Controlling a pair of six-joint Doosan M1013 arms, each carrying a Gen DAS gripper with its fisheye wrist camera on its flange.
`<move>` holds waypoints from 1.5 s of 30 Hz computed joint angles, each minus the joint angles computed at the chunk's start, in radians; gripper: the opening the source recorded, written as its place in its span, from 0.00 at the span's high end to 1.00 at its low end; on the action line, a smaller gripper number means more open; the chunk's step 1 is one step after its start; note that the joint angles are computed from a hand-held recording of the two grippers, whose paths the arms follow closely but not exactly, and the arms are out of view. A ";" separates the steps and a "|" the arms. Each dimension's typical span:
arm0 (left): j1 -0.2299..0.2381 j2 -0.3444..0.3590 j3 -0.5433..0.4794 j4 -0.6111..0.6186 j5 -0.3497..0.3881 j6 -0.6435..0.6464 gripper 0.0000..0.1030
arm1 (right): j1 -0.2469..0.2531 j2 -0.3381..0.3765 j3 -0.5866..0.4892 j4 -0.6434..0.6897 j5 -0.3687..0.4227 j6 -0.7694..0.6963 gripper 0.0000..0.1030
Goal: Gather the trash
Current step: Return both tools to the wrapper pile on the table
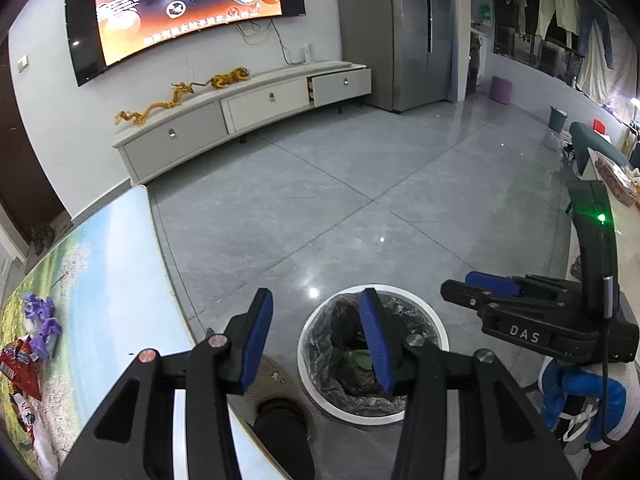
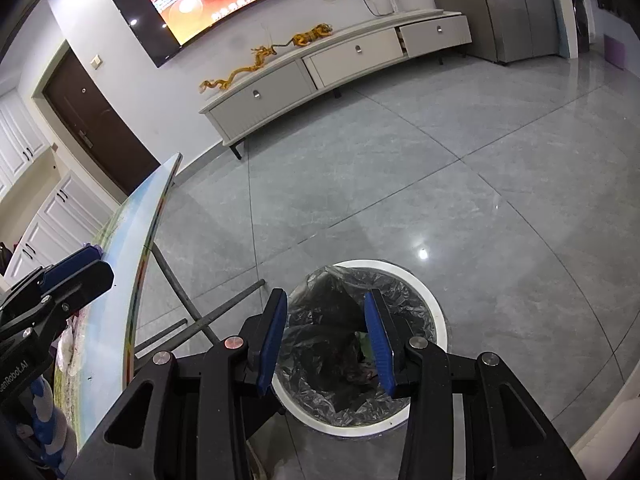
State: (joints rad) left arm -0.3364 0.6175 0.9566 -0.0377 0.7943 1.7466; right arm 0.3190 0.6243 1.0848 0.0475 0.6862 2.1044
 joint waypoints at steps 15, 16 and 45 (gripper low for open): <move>0.009 -0.085 0.113 0.078 -0.149 -0.113 0.57 | 0.020 -0.036 0.011 -0.068 -0.014 0.018 0.61; 0.011 -0.089 0.119 0.080 -0.156 -0.116 0.57 | 0.023 -0.037 0.009 -0.076 -0.013 0.022 0.61; 0.209 -0.220 0.328 0.149 -0.302 -0.349 0.57 | 0.135 0.096 -0.350 -0.008 0.164 -0.258 0.58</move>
